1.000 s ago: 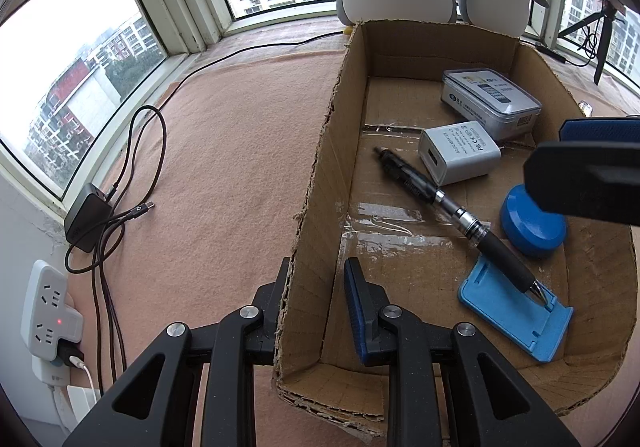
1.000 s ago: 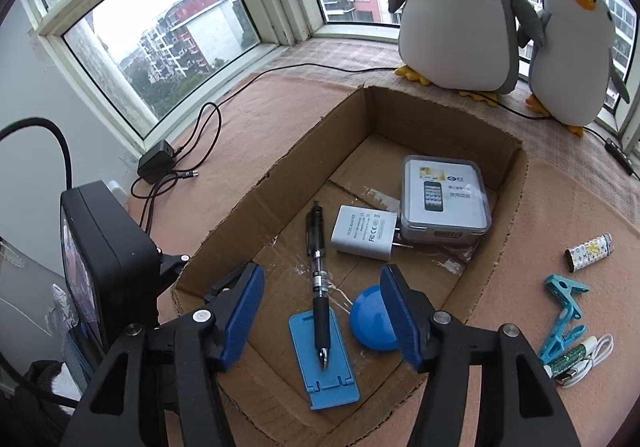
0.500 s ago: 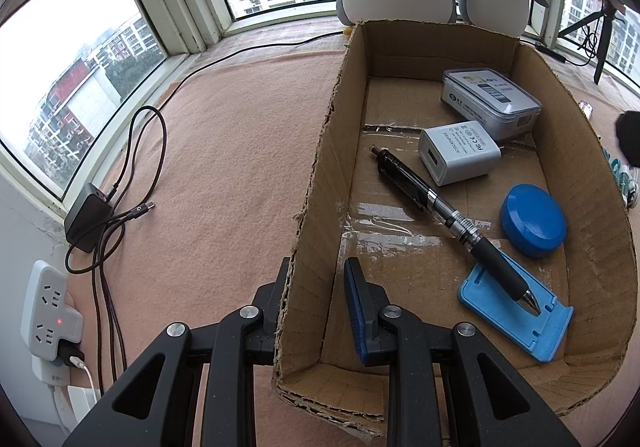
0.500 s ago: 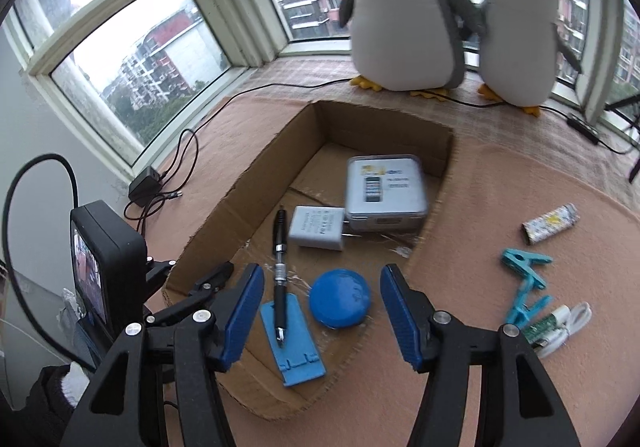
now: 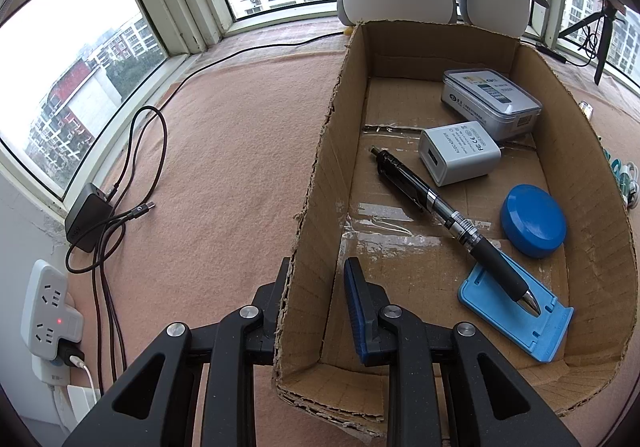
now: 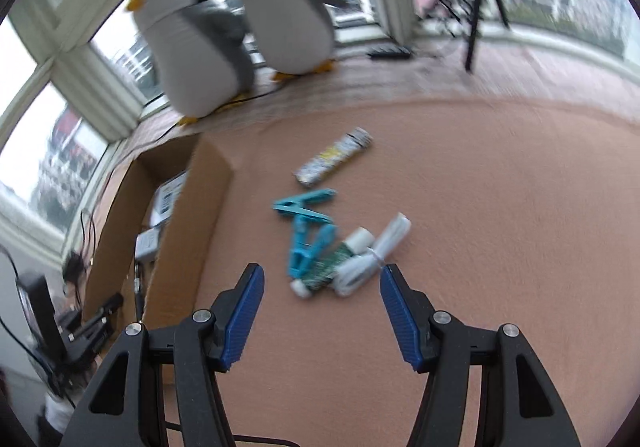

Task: Organize rigid objects
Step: 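Move the open right gripper back to the white USB cable, then close the right gripper on the coiled white USB cable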

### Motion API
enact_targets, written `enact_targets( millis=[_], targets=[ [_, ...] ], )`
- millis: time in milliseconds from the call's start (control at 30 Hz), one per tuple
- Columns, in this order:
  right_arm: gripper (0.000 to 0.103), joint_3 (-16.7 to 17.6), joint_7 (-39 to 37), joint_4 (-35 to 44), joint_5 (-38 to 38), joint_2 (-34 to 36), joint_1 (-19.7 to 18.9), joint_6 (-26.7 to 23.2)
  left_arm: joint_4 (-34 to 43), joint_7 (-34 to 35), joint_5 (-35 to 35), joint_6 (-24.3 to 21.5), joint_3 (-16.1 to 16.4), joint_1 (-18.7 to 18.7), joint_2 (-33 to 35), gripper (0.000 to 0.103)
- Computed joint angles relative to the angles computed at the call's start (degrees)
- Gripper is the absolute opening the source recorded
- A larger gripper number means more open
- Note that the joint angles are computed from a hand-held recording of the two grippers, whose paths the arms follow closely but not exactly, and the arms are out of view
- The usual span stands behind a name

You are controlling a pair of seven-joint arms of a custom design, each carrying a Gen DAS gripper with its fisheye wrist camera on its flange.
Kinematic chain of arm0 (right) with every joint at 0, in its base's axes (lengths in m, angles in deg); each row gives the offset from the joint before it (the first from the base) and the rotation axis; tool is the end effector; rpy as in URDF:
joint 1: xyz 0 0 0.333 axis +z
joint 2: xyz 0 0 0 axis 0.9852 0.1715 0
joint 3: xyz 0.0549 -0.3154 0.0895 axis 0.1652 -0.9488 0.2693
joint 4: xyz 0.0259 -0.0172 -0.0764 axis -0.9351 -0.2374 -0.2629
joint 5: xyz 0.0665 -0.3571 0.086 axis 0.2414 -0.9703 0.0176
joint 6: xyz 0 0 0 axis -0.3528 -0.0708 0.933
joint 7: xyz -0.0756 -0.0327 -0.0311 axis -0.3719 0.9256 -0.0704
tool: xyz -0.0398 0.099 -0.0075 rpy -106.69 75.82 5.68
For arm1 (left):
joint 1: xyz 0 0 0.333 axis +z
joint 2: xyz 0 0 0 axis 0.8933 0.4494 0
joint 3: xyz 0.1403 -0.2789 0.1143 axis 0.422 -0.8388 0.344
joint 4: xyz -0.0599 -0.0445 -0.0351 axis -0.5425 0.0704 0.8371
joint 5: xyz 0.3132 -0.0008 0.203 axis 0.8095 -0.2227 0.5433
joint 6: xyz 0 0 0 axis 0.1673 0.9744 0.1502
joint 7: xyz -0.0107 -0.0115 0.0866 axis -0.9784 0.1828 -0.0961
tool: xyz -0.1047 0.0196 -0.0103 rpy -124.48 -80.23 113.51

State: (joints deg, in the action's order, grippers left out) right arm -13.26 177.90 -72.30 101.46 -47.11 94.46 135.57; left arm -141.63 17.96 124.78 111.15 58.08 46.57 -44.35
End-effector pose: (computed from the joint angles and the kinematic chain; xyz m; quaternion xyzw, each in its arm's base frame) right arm 0.6911 0.2011 0.4630 -0.6784 0.6795 -0.0358 0.2771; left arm 0.6385 -0.2427 0.3926 -0.7185 0.6362 -0.1062 0.2602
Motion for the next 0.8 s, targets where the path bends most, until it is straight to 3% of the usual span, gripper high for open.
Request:
enact_targets(
  millis=[200,467,700,800],
  targets=[
    [0.056,0.1,2.1,0.9,3.4,1.6,-2.2,-1.7,0.0,-0.1,0.0,0.0,0.0,-0.1,0.0,0.025],
    [0.054,-0.3,3.0,4.6,1.3,4.7,-1.3,-3.8,0.0,-0.2,0.2,0.2,0.1,-0.1,0.0,0.025],
    [0.037,-1.9,4.1,9.3,-4.4,7.4,1.0,-6.9,-0.1,-0.3,0.2,0.2,0.1,-0.1,0.0,0.025],
    [0.034,-2.2,4.1,10.3,-5.8,8.1,1.2,-8.0,-0.2,-0.5,0.3,0.3,0.1,-0.1,-0.1,0.025]
  ],
)
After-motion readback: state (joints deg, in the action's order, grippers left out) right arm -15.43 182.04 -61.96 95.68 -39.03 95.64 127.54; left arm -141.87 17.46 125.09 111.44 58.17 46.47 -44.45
